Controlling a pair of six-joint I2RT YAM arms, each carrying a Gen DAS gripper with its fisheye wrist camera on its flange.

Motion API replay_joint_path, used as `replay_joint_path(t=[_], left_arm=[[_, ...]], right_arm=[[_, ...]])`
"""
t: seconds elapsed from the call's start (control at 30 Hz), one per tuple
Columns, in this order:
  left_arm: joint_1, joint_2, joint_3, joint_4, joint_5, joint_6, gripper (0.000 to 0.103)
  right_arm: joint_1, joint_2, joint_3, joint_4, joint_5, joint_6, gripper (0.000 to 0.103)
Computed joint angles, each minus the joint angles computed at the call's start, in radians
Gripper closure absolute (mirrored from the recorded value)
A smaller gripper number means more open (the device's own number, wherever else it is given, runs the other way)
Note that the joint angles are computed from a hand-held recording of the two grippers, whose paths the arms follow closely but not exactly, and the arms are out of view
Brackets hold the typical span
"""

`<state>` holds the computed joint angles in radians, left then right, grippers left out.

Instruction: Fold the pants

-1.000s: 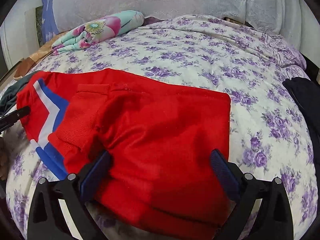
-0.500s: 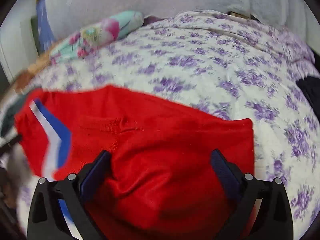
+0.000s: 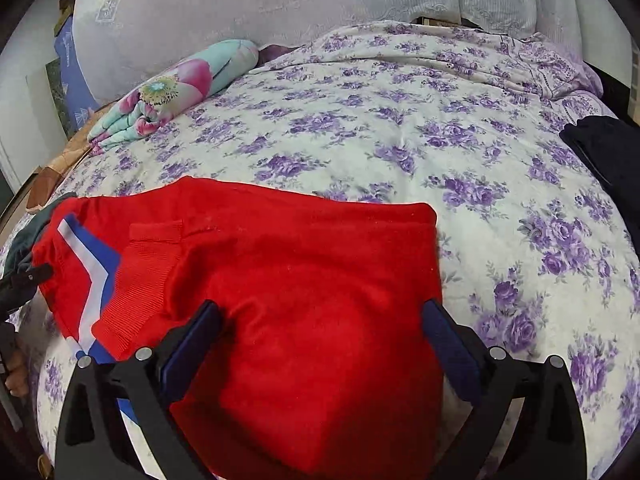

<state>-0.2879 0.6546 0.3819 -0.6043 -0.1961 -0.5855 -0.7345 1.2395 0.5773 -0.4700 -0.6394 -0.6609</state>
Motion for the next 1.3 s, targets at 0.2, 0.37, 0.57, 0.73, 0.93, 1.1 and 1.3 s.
replay_joint_path(t=[0.2,0.37,0.57,0.73,0.93,1.1,1.3], left_arm=[[0.2,-0.124,-0.034,0.032,0.32,-0.025,0.005],[0.178,-0.055,-0.05,0.137,0.313,-0.027,0.005],[0.143,-0.089,-0.07,0.166,0.262,-0.107,0.005],[0.025,-0.052,-0.06,0.186,0.131,-0.153,0.005],[0.011,-0.038,-0.069,0.198,0.073,-0.15,0.047],[0.161,-0.084,-0.105,0.217,0.272,-0.071,0.08],[0.085,-0.164,-0.093,0.146,0.223,-0.095,0.086]], right_arm=[[-0.017,0.017,0.011,-0.008,-0.011,-0.014,0.003],[-0.024,0.027,0.022,-0.014,-0.02,-0.014,0.003],[-0.033,0.024,0.019,-0.019,-0.025,-0.019,0.003],[-0.051,0.017,0.016,-0.018,-0.052,-0.022,0.003],[-0.173,-0.087,-0.027,-0.028,-0.225,-0.082,0.003],[-0.166,-0.099,-0.031,-0.041,-0.213,-0.1,0.009],[-0.295,-0.267,-0.114,-0.023,-0.28,-0.176,0.021]])
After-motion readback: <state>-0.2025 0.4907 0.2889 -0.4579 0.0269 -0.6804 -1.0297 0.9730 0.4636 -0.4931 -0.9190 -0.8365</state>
